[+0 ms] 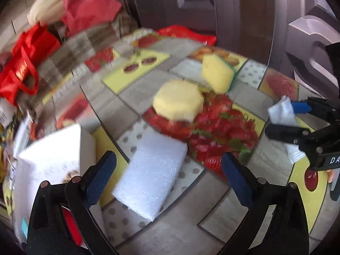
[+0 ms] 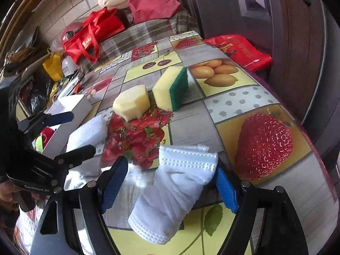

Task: Organize soft objects
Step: 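Carry the white sock over the tray with the right gripper while the left gripper grasps the white foam sheet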

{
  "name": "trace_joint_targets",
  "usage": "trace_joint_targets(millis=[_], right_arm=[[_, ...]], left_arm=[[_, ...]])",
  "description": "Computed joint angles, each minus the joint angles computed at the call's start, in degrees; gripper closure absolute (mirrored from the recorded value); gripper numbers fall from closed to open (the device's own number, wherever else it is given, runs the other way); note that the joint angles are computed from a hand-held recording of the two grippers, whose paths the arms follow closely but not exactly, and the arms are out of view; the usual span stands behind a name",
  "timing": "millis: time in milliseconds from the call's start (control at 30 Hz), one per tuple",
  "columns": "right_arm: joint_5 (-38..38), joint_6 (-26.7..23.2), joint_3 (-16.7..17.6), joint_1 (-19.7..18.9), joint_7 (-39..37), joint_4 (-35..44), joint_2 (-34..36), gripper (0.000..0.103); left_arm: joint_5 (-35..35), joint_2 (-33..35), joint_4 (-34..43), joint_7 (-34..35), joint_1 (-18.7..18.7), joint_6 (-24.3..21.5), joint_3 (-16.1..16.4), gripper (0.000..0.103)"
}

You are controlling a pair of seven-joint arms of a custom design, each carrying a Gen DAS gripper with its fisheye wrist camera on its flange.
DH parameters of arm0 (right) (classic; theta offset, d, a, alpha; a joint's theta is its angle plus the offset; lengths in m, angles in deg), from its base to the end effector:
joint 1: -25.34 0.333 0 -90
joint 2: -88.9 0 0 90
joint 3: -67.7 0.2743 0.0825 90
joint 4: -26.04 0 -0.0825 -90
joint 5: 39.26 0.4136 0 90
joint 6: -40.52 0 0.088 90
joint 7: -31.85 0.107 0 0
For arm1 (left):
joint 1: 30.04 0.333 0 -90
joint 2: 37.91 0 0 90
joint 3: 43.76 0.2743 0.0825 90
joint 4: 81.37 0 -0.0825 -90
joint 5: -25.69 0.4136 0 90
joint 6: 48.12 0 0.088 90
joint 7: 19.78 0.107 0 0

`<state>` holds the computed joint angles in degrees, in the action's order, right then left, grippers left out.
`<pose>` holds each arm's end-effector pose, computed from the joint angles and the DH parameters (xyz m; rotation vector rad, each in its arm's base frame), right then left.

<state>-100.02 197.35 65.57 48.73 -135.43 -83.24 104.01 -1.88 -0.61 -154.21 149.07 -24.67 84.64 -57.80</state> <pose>0.6019 0.2716 0.3511 -1.1883 2.0856 -0.6315 0.7669 -0.0800 0.3853 -0.5180 2.6675 -0.8599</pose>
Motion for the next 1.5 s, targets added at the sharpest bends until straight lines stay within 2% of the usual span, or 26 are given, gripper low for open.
trace_joint_targets(millis=[33,67,100,133,167,200,233,267,300,400,500,533,633,767,933,1033,1167,1267,1400,1500], right_arm=[[0.54,-0.66,0.1,-0.01,-0.37,0.49,0.31,0.023],[1.29,-2.11,0.25,0.13,-1.02,1.27,0.74,0.023],[2.13,-3.18,0.39,0.17,-1.94,2.11,1.28,0.023],[3.77,-4.81,0.78,0.17,-4.11,3.39,2.12,0.023],[5.21,-6.25,1.05,0.25,-6.26,4.52,2.85,0.023],[6.0,-7.46,1.11,0.55,-7.7,5.36,3.32,0.023],[6.44,-8.23,1.11,0.86,-9.06,5.97,3.65,0.025],[6.86,-8.49,1.17,1.07,-10.58,6.48,3.98,0.032],[6.8,-8.3,1.03,1.34,-11.38,6.49,3.99,0.06],[3.56,-7.33,-0.02,2.69,-10.59,5.87,3.35,0.058],[-4.9,-9.98,-1.13,5.13,-3.42,4.54,1.46,0.058],[-6.71,-10.73,-0.93,5.22,-1.74,4.12,0.98,0.058],[-15.86,-13.91,-0.22,5.96,7.04,1.52,-1.64,0.058],[-21.31,-17.6,2.08,5.33,11.84,1.28,-2.3,0.058],[-24.96,-18.06,3.23,5.19,16.87,4.45,0.05,0.058],[-25.05,-17.76,3.24,5.98,14.29,8.59,3.21,0.058],[-23.77,-16.03,2.2,8.12,7.18,16.38,8.94,0.058],[-22.76,-14.57,0.86,10.04,2.96,22.06,13.06,0.058],[-20.27,-11.21,-0.77,11.64,-2.32,30.69,19.37,0.058],[-16.98,-8.11,-1.41,11.91,-7.24,39.05,25.36,0.058]], left_arm=[[1.85,1.0,1.18,-1.67,-1.17,-0.21,1.06,0.003],[3.12,0.98,0.39,-1.83,-1.9,1.54,1.55,0.003],[4.0,1.13,-0.08,-1.73,-2.32,3.14,1.72,0.003],[3.54,1.89,0.75,-1.66,-1.86,2.81,1.16,0.004],[3.45,2.62,2.09,-2.94,-1.7,1.37,1.08,0.015],[3.22,2.78,2.24,-3.56,-1.54,1.92,0.98,0.022],[2.94,2.4,1.21,-3.6,-1.53,4.43,0.82,0.041],[2.67,2.12,0.81,-2.82,-1.01,4.46,0.38,0.041],[2.04,1.73,0.24,-1.61,-0.26,4.21,-0.22,0.041],[-2.69,-1.05,-5.18,4.5,2.65,7.13,-2.59,0.042],[-10.09,-4.98,-11.33,9.52,5.78,8.83,-4.62,0.043],[-16.34,-7.03,-13.89,13.68,8.7,8.74,-6.85,0.043],[-27.88,-11.78,-19.79,22.0,12.58,8.41,-8.61,0.043],[-41.24,-17.43,-26.33,32.86,15.89,6.99,-8.63,0.043],[-48.87,-19.52,-28.13,37.77,15.86,6.2,-5.23,0.042],[-50.93,-18.68,-26.76,37.9,15.19,5.93,-2.46,0.042],[-52.87,-17.1,-24.34,36.04,14.54,5.7,1.75,0.042],[-53.82,-14.72,-21.22,33.83,14.59,8.41,3.88,0.042],[-51.14,-8.82,-13.56,27.22,15.94,12.57,4.57,0.042],[-47.72,-3.63,-6.72,19.65,16.98,14.75,4.49,0.042]])
